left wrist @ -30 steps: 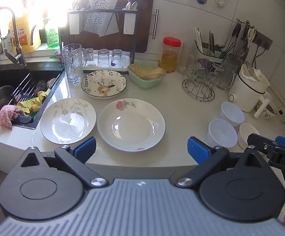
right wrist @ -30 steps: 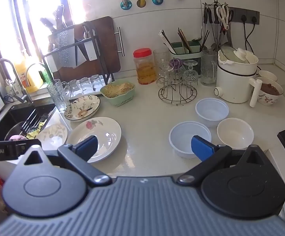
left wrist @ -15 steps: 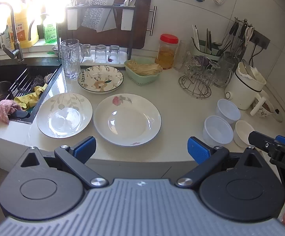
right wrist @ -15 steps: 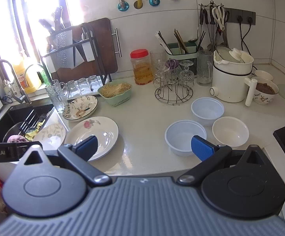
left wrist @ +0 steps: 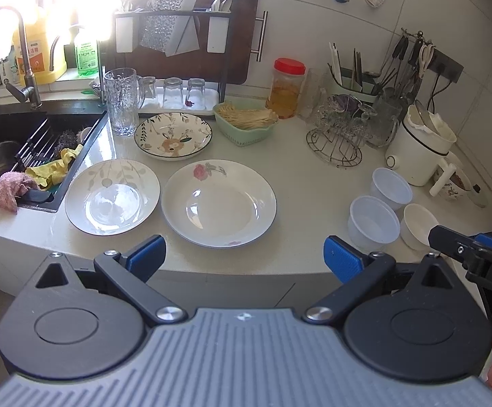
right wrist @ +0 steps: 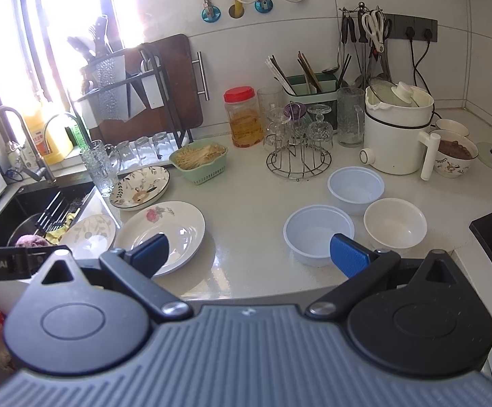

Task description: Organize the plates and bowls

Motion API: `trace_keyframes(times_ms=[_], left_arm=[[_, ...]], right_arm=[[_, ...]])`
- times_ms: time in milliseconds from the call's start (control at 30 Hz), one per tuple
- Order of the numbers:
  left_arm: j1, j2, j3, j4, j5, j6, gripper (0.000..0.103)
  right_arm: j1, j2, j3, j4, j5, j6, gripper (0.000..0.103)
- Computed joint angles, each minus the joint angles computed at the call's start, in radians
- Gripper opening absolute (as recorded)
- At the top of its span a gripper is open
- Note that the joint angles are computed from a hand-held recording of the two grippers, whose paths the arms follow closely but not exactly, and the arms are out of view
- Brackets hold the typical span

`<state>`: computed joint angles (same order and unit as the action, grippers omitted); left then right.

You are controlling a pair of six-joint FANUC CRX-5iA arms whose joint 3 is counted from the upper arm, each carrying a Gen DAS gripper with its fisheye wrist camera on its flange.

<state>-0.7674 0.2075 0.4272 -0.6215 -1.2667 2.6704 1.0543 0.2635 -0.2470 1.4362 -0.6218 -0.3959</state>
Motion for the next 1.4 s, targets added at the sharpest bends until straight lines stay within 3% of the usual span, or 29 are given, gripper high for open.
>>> trace_keyframes(times_ms=[433, 700, 1033, 1400], left_arm=[[-0.011, 0.016, 0.014, 0.008, -0.023, 0.008, 0.101], [-0.024, 0.034, 0.037, -0.004, -0.053, 0.012, 0.101], [-0.031, 0.055, 0.06, -0.012, -0.072, 0.017, 0.101], [-0.023, 0.071, 0.081, -0.014, -0.085, 0.012, 0.101]], right_arm=[[0.003, -0.008, -0.013, -0.023, -0.002, 0.0, 0.103], [-0.029, -0.022, -0.037, -0.008, 0.05, -0.057, 0.103], [-0.035, -0.019, -0.027, -0.032, 0.051, 0.022, 0.103], [-0.062, -0.005, -0.01, -0.044, 0.114, 0.073, 0.103]])
